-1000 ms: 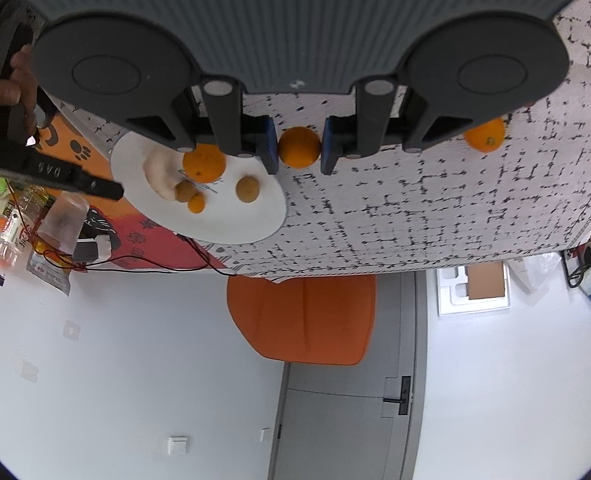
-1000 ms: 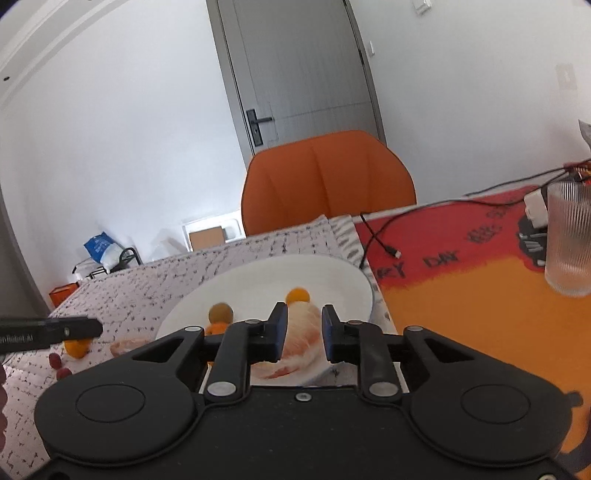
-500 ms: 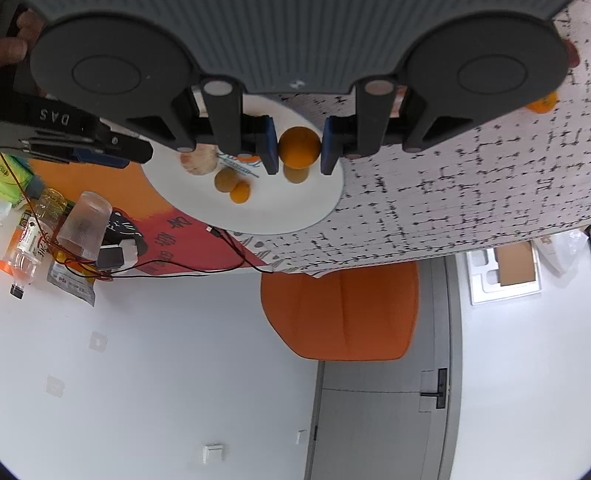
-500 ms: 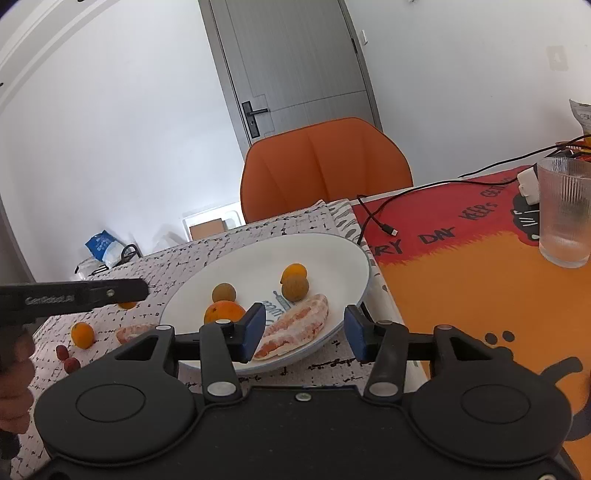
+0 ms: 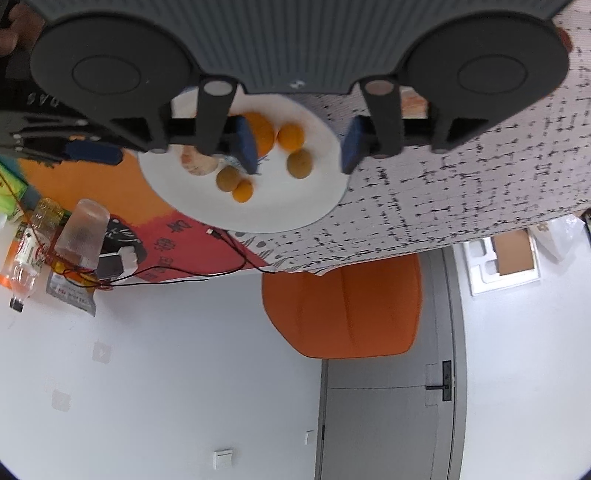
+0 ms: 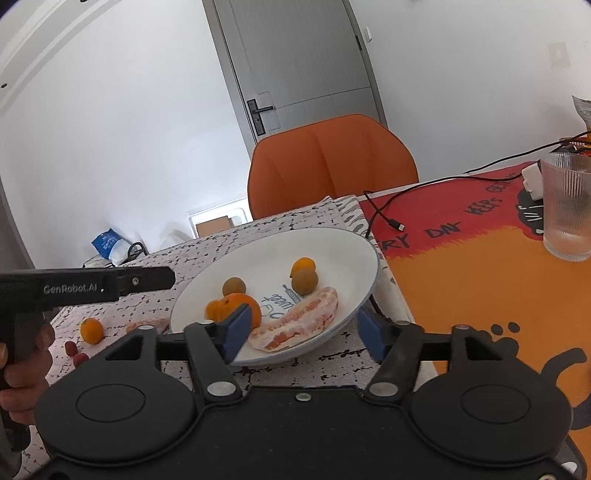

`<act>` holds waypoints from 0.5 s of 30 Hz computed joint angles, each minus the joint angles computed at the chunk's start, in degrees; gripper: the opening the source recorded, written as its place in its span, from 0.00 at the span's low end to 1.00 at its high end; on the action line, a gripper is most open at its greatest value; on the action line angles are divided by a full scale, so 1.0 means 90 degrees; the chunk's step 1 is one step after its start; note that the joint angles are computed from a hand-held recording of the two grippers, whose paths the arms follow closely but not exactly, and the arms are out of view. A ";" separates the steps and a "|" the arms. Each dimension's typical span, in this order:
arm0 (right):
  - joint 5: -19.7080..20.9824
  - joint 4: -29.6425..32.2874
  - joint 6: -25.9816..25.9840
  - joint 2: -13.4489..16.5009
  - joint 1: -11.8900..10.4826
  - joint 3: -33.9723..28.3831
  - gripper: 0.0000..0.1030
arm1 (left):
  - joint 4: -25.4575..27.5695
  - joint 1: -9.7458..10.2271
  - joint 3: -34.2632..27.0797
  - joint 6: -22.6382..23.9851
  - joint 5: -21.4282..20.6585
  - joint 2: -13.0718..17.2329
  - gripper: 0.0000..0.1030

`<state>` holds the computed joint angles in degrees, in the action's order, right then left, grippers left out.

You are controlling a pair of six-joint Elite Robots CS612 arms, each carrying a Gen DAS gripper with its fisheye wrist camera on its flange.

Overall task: Organize fruits
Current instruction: 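Carry both fruits onto the white plate and open both tools, then move both open tools back to the remaining fruits on the cloth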

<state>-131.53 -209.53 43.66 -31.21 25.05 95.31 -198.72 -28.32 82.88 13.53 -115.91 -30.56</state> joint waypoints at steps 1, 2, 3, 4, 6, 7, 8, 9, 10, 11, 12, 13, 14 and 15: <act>-0.0014 -0.0004 -0.0008 0.0008 0.0007 -0.0020 0.71 | -0.0048 0.0009 0.0021 0.0007 0.0083 -0.0007 0.60; -0.0022 -0.0010 -0.0011 0.0015 0.0012 -0.0039 0.74 | -0.0109 0.0021 0.0041 -0.0023 0.0167 -0.0013 0.66; -0.0031 -0.0009 -0.0012 0.0023 0.0015 -0.0063 0.79 | -0.0163 0.0034 0.0056 -0.0065 0.0223 -0.0016 0.73; -0.0047 0.0004 -0.0004 0.0028 0.0019 -0.0083 0.83 | -0.0227 0.0050 0.0071 -0.0125 0.0287 -0.0019 0.76; -0.0089 0.0056 0.0006 0.0035 0.0032 -0.0133 0.89 | -0.0350 0.0082 0.0093 -0.0222 0.0374 -0.0019 0.83; -0.0073 0.0094 -0.0003 0.0030 0.0034 -0.0150 0.91 | -0.0406 0.0101 0.0104 -0.0255 0.0407 -0.0017 0.84; -0.0047 0.0113 -0.0035 0.0028 0.0035 -0.0164 0.92 | -0.0434 0.0120 0.0116 -0.0272 0.0431 -0.0018 0.86; -0.0032 0.0149 -0.0088 0.0027 0.0043 -0.0190 0.94 | -0.0464 0.0142 0.0129 -0.0289 0.0438 -0.0017 0.87; -0.0039 0.0194 -0.0125 0.0027 0.0055 -0.0217 0.96 | -0.0500 0.0164 0.0141 -0.0323 0.0438 -0.0015 0.88; -0.0038 0.0230 -0.0152 0.0031 0.0065 -0.0247 0.98 | -0.0517 0.0184 0.0148 -0.0368 0.0444 -0.0014 0.90; -0.0019 0.0238 -0.0183 0.0037 0.0070 -0.0272 1.00 | -0.0513 0.0204 0.0156 -0.0397 0.0442 -0.0019 0.90; 0.0000 0.0246 -0.0211 0.0045 0.0076 -0.0302 1.00 | -0.0509 0.0227 0.0164 -0.0411 0.0434 -0.0024 0.91; 0.0013 0.0275 -0.0216 0.0046 0.0081 -0.0324 1.00 | -0.0525 0.0242 0.0172 -0.0426 0.0450 -0.0029 0.91; 0.0033 0.0314 -0.0214 0.0045 0.0084 -0.0345 1.00 | -0.0565 0.0254 0.0190 -0.0444 0.0499 -0.0036 0.91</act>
<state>-131.23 -206.70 41.73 -30.80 25.81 92.21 -203.81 -26.03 84.59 9.53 -111.42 -30.88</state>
